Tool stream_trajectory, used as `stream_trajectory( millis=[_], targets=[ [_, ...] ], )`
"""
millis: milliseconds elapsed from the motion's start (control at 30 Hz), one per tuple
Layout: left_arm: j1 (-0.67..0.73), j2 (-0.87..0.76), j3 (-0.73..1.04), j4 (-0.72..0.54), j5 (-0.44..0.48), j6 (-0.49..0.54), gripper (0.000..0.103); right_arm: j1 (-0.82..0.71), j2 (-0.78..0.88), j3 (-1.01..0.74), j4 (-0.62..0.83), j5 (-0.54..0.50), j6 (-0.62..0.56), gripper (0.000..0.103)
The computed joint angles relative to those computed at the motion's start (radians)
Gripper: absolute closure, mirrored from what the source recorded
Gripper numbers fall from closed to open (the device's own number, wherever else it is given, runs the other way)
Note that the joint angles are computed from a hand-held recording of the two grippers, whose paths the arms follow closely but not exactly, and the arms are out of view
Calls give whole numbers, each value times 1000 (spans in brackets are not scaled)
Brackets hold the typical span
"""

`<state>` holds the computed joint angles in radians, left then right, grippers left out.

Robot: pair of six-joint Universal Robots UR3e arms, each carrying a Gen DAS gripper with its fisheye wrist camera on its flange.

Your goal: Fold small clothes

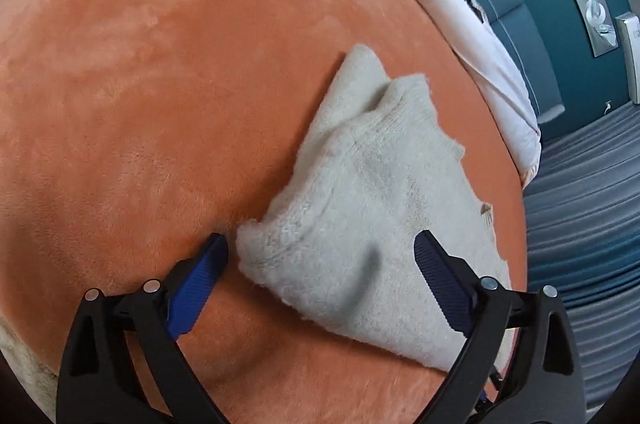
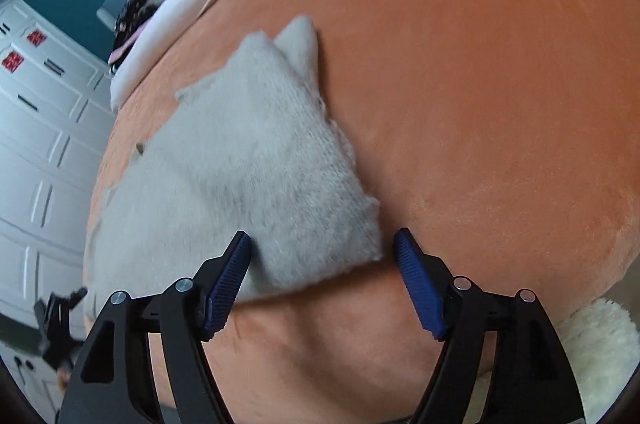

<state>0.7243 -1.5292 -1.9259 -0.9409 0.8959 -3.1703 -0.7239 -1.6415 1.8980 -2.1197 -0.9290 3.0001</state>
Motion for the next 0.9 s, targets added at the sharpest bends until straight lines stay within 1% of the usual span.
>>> stream_trajectory(
  millis=[33,67,100,167,200,233,267,300,333,367,400,433,467,500,533,567,600,633,667,700,733,767,800,833,867,900],
  targets=[
    [-14,-24,33,-23,-16,-3,33,6,32,-34,9,26,24,40],
    [-26,-61,78,-69,-37,-7,52,14,57,-62,13,51,57,71],
    [-31,-95,135,-146,-58,-5,77,10,81,-110,64,106,55,84],
    [-20,-73,185,-231,-94,-15,80,-14,42,-143,98,178,67,87],
    [-11,-43,208,-280,-102,23,82,-37,2,-178,179,201,30,88],
    [0,-12,241,-351,-104,73,84,-69,-40,-212,290,222,-25,89],
    [23,24,277,-460,-110,144,85,-105,-79,-245,422,231,-101,89],
    [51,61,306,-576,-108,218,85,-138,-118,-271,539,218,-181,89],
    [74,93,318,-658,-95,274,85,-163,-150,-285,617,190,-241,89],
    [106,133,317,-745,-74,337,85,-201,-194,-284,711,140,-324,89],
    [143,173,301,-827,-48,398,85,-223,-229,-262,760,86,-371,89],
    [184,219,256,-889,-4,449,85,-225,-250,-231,774,38,-385,88],
    [200,246,205,-896,34,465,85,-243,-276,-181,796,-11,-424,87],
    [219,278,136,-885,73,479,83,-251,-312,-107,780,-85,-443,84],
    [229,303,69,-857,110,482,79,-234,-325,-70,744,-142,-424,83],
    [251,329,16,-846,127,484,78,-260,-358,-54,760,-149,-457,89],
    [294,359,-6,-879,100,503,75,-287,-377,-73,793,-126,-480,81],
    [319,378,14,-913,78,497,72,-299,-393,-107,792,-121,-467,74],
    [313,380,47,-908,65,482,70,-304,-405,-129,767,-122,-455,63],
    [296,375,95,-888,44,477,62,-306,-412,-160,732,-99,-451,54],
    [278,372,124,-853,27,467,48,-299,-402,-191,701,-65,-451,50],
    [240,358,156,-767,4,435,42,-263,-367,-223,646,-42,-427,42],
    [199,338,175,-674,-10,397,30,-201,-315,-252,564,-46,-372,39],
    [145,300,195,-564,-10,337,23,-124,-245,-284,470,-64,-301,39],
    [80,235,219,-445,-4,271,20,-66,-186,-311,404,-77,-255,39],
    [16,160,250,-353,13,216,15,14,-96,-350,319,-101,-191,39]
  ],
)
